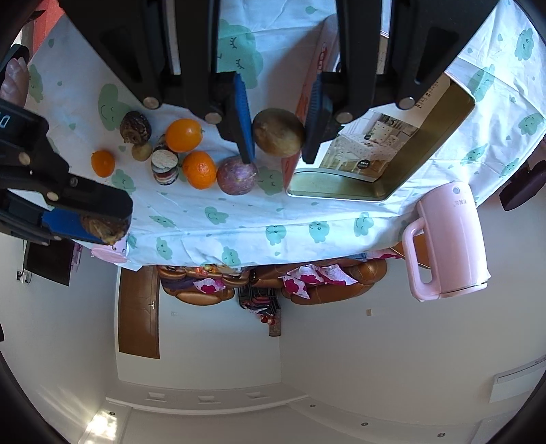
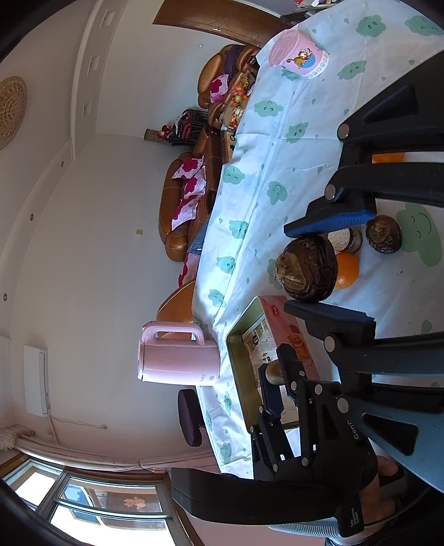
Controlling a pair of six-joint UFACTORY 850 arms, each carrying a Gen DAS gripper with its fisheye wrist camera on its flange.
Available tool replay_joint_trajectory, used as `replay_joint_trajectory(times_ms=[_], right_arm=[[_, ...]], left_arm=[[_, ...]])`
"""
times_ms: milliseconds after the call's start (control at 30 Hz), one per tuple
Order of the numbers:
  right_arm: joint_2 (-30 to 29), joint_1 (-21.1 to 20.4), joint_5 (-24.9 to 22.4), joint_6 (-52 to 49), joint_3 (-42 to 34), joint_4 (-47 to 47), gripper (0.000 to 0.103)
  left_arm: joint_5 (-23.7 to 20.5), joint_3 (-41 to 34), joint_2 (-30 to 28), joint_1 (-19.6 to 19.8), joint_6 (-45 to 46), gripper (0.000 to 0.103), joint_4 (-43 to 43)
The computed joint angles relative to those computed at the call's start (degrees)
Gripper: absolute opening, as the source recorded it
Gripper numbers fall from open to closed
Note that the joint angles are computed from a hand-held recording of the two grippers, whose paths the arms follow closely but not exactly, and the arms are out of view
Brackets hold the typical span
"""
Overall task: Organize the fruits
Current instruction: 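Carry the small fruit in the left tool while the right tool carries the mangosteen over the tin box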
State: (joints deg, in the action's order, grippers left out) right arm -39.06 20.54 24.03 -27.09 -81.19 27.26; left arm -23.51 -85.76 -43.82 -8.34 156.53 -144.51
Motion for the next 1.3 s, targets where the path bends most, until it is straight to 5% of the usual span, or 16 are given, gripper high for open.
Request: replay_joint_trajectory(times_ms=[933, 1300], right_arm=[[-11.9, -0.6, -11.7, 1.1, -23.6, -2.1, 0.040], [-18.7, -0.4, -17.1, -5.2, -33.2, 5.3, 0.040]], left_arm=[[7.8, -11.1, -5.8, 2.9, 6.6, 0.030, -7.9], [10.6, -15.1, -8.5, 3.5, 6.6, 0.030, -8.1]])
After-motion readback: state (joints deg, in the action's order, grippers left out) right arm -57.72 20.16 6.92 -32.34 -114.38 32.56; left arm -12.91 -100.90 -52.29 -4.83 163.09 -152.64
